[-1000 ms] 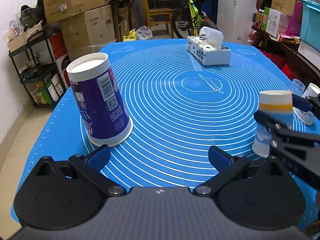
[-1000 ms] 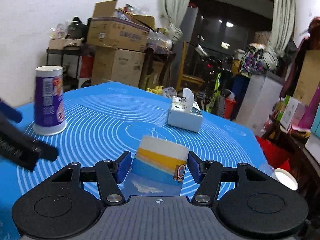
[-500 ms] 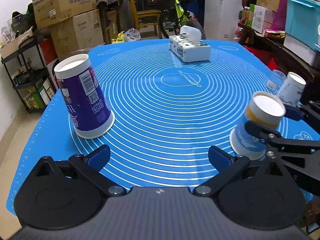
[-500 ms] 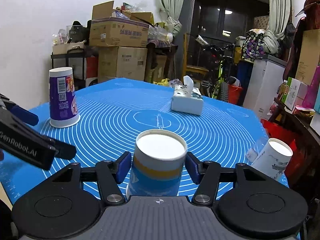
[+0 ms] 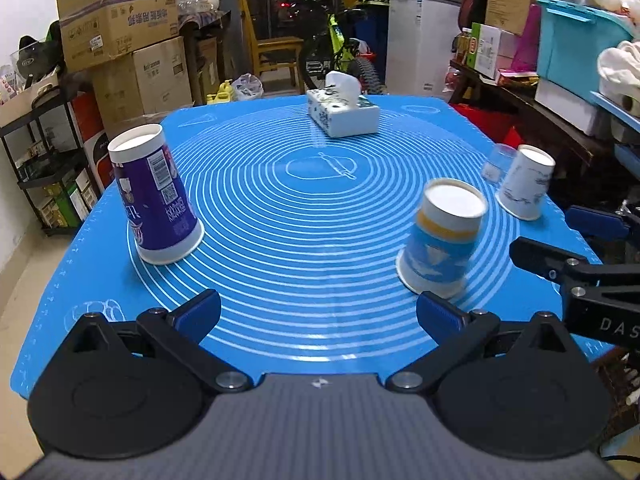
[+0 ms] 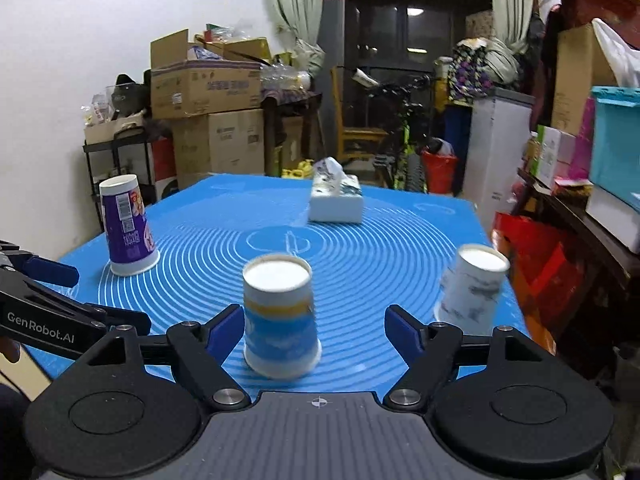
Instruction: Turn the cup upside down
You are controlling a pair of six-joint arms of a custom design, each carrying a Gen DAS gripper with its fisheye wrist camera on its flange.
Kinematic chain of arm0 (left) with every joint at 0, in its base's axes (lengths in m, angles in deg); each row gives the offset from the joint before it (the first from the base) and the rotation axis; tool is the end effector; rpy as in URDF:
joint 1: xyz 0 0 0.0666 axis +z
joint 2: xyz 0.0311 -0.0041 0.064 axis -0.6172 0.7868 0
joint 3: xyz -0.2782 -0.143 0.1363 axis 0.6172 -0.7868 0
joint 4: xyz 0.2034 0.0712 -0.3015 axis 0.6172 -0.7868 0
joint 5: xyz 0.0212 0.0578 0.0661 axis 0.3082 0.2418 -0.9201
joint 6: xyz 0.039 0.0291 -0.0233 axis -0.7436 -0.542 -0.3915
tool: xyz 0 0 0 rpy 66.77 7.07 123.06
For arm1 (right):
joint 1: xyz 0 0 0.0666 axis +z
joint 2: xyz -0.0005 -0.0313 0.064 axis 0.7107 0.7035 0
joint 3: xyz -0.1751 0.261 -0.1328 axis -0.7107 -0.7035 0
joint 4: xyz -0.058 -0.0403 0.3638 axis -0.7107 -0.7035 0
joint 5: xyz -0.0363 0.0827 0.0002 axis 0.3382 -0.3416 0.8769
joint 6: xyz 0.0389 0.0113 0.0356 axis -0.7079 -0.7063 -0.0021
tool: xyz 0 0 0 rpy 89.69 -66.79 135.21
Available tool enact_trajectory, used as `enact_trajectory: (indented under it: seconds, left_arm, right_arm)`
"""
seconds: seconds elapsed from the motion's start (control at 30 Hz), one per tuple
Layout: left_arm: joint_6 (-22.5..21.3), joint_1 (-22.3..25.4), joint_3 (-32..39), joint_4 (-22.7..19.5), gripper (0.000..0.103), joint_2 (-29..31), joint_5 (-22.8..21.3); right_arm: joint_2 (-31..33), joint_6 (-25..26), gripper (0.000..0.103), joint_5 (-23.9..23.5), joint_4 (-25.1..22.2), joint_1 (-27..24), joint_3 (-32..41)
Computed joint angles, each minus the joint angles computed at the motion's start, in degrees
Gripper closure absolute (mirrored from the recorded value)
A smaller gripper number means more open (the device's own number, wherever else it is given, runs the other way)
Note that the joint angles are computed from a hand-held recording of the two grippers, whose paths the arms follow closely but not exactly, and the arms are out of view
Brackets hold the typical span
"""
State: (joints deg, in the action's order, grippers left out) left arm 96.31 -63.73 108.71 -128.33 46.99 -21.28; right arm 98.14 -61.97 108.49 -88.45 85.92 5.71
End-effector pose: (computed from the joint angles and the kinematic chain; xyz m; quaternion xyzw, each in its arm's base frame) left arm 0.3225 -0.1419 0.4106 0.0193 0.9080 0.0111 0.4183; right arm 0.3050 0.2461 0.3983 -0.1460 0.8442 0.0851 0.5087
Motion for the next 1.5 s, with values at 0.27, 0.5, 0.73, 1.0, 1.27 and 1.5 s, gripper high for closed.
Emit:
enact_trajectory:
  seconds: [0.27, 0.5, 0.73, 1.0, 1.27, 1.5]
  left_arm:
    - [2.6, -4.2, -1.7, -1.1, 0.001, -2.2, -2.0]
    - [2.6, -6.0, -2.0, -1.1, 0.0, -3.0, -3.1]
    - [2.5, -7.2, -2.1, -1.4, 0.001, -3.1, -3.4]
    - [3.0, -7.7, -2.1, -1.9, 0.001, -3.0, -3.5]
    - [2.5, -7.8, -2.0, -1.7, 0.001, -2.7, -3.0]
    - [2.5, -7.9, -1.9, -1.8, 0.001, -2.6, -2.9]
  right_arm:
    - [-5.2, -2.1, 0.023, 0.3, -4.4, -0.1, -3.6]
    - [-8.1, -3.1, 0.023, 1.4, -5.9, 0.2, -5.0]
    - [-9.1, -3.1, 0.023, 1.8, -6.7, 0.3, -5.3]
    - [-9.3, -3.3, 0.023, 2.0, -6.8, 0.5, -5.4]
    - [-9.8, -3.7, 0.023, 2.0, -7.5, 0.7, -5.9]
    - [-9.7, -3.6, 0.023, 1.4, -7.6, 0.0, -5.8]
